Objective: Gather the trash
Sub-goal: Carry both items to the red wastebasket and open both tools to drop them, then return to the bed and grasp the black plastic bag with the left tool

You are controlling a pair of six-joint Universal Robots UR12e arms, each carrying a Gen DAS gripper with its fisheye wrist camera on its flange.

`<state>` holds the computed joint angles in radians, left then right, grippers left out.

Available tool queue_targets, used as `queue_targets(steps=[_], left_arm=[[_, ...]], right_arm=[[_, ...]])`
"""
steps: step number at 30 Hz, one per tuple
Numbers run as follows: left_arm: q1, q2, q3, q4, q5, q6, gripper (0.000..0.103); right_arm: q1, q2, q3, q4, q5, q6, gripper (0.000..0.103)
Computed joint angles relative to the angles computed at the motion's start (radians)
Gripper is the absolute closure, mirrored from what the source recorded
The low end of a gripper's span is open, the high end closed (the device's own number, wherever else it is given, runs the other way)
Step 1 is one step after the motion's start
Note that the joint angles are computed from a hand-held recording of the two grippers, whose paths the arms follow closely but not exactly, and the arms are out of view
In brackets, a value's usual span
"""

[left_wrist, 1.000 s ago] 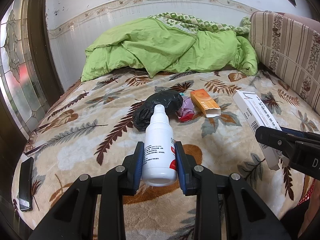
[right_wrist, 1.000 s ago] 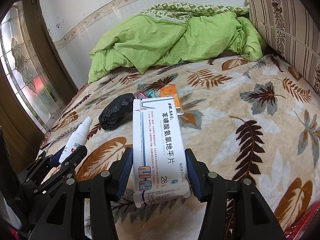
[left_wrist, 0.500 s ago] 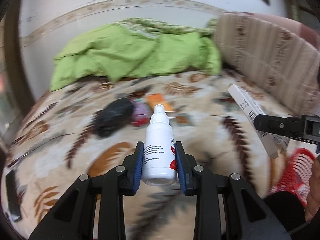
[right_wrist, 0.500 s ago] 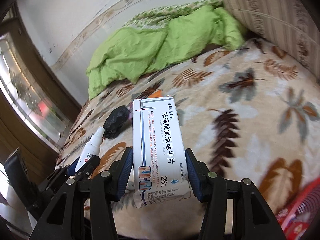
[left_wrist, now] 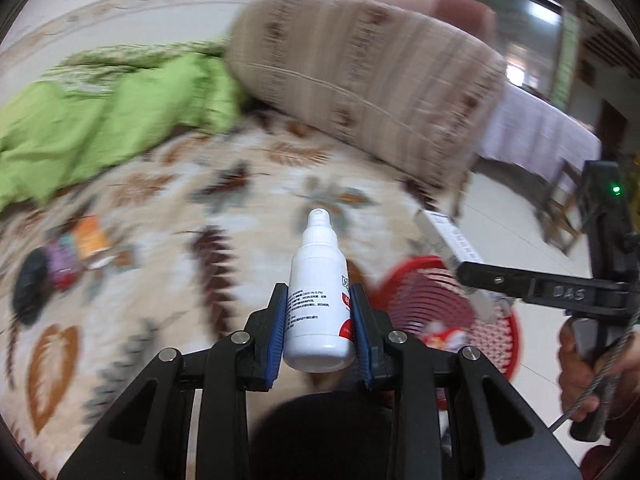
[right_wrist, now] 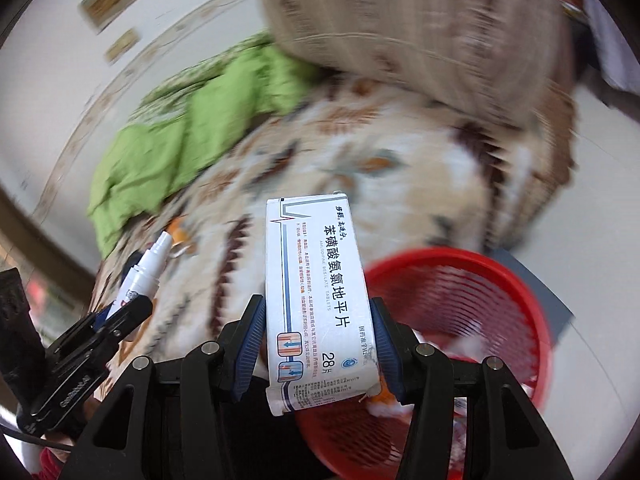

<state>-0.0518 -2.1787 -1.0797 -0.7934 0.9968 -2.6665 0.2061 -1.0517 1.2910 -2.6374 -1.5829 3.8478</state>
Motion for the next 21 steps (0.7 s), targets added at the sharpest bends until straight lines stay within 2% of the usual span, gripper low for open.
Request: queue_targets(steps=[3,5,7,12,15,21], left_arm=[[-0.029,0.0,0.007,-0.068,-0.007,0.059,0.074],[-0.045,-0.002,0.011,-0.101,-0.01,0.086,0.074],[-0.056,-0.003,0.015,-0.116,0.002,0.089,0.056],[-0.057,0.003,0.013,-0.097,0.011,0.063,0.053],[-0.051,0.01,0.011,-0.069,0.025,0.037,0.053],[-0.013,0.047,-0.046,0.035,0.088,0.003,0.05]], right_arm=[[-0.011,-0.04,0.069,-0.018,-0.028,0.051,0.047],[-0.02,-0.053,0.093,-0.026,-0.019,0.07,0.047],[-0.025,-0.062,0.109,-0.025,-0.025,0.078,0.047],[-0.037,-0.08,0.142,-0.05,-0.032,0.111,0.046],[-0.037,-0.077,0.133,-0.074,-0.024,0.093,0.046],[-0.021,-0.024,0.044,-0.098,0.074,0.018,0.046]])
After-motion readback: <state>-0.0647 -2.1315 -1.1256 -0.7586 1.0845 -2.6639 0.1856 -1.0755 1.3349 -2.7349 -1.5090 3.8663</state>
